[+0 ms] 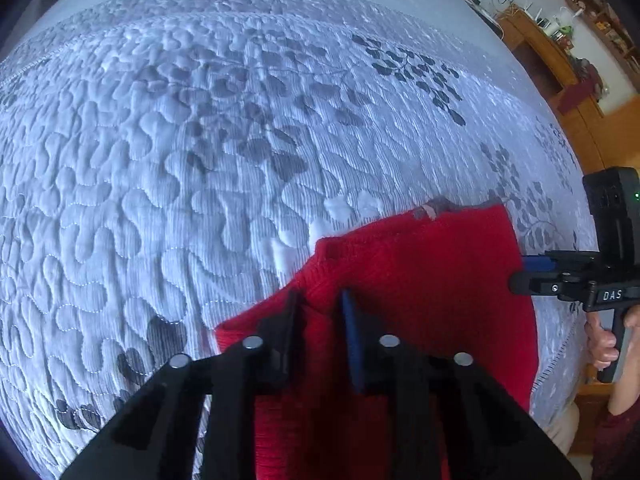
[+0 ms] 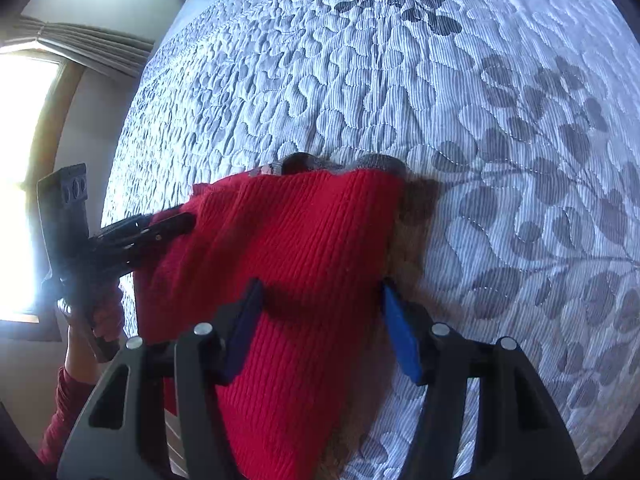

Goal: Fold small clothes
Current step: 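Grasp the folded red sweater edge with both grippers side by side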

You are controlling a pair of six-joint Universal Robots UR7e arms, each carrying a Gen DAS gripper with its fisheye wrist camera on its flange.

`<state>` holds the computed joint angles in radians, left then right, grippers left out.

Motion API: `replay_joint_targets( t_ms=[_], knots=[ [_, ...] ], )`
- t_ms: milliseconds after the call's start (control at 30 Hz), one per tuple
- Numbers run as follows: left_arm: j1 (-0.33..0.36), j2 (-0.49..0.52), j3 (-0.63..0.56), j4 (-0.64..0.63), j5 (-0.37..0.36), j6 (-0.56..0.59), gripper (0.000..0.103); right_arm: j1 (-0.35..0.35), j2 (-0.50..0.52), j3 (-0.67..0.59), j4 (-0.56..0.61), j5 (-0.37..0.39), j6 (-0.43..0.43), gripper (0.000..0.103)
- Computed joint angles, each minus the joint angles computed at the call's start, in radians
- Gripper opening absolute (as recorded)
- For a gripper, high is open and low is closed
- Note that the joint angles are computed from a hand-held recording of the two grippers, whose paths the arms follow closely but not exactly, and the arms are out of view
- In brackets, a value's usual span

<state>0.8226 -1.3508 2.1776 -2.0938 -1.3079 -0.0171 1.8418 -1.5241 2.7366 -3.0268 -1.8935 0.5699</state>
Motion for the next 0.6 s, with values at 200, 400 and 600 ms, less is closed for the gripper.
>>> replay_joint_targets(
  t_ms=[200, 400, 600],
  knots=[
    [-0.024, -0.079, 0.056, -0.116, 0.127, -0.075, 0.009, 0.002, -0.005, 0.002, -0.021, -0.015, 0.003, 0.022],
    [-0.020, -0.045, 0.064, -0.098, 0.142, -0.066, 0.017, -0.021, 0.021, 0.009, -0.033, -0.029, 0.014, 0.026],
    [-0.035, -0.129, 0.032, 0.019, 0.101, -0.145, 0.051, 0.120, -0.080, -0.007, 0.147, -0.125, 0.107, 0.046]
  ],
)
